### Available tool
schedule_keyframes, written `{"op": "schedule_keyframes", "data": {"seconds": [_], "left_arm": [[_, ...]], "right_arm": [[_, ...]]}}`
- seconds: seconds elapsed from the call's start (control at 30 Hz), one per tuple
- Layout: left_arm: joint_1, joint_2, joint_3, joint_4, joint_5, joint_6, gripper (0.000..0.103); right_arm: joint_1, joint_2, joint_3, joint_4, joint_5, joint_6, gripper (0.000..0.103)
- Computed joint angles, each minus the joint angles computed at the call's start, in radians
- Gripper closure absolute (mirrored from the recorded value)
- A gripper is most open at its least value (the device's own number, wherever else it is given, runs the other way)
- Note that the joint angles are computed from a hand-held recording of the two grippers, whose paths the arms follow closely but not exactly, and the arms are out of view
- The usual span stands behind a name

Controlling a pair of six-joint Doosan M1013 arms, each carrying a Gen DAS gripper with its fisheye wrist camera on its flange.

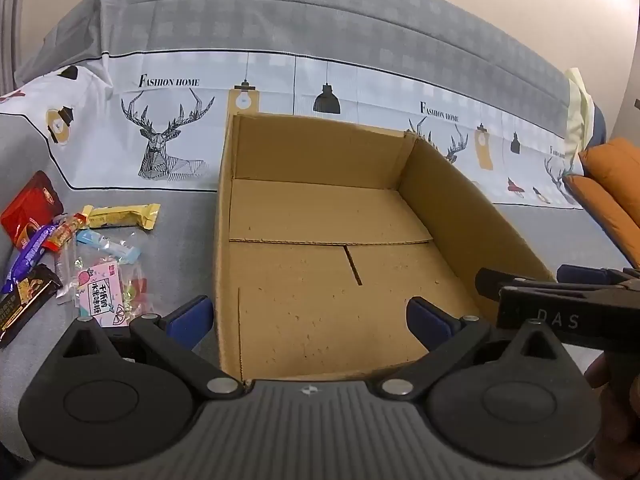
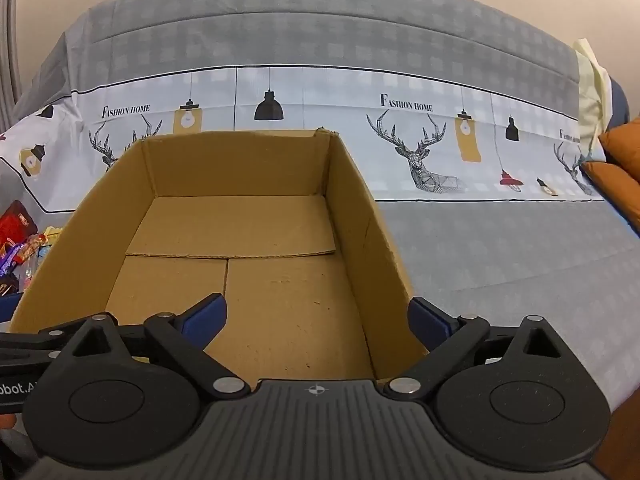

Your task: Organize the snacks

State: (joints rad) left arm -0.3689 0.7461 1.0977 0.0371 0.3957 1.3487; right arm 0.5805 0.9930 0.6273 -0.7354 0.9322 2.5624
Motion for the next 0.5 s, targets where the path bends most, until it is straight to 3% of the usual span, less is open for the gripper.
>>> {"op": "schedule_keyframes", "data": {"seconds": [0.3, 0.4, 0.5], "left_arm": [[-0.009, 0.006, -0.020, 0.072, 0.037, -0.034, 0.000], [-0.003, 0.001, -0.011, 0.021, 0.024, 0.009, 0.000], [0.007, -0.004, 0.001, -0.070, 0.002, 0.075, 0.000]], "right_arm": [[0.003, 0.011, -0.028, 0.003, 0.030, 0.002, 0.007], [0.002, 0.017, -0.050, 0.009, 0.030, -0.005, 0.008], [0.003, 0.003, -0.005, -0.032, 0.001, 0.037, 0.011]]}}
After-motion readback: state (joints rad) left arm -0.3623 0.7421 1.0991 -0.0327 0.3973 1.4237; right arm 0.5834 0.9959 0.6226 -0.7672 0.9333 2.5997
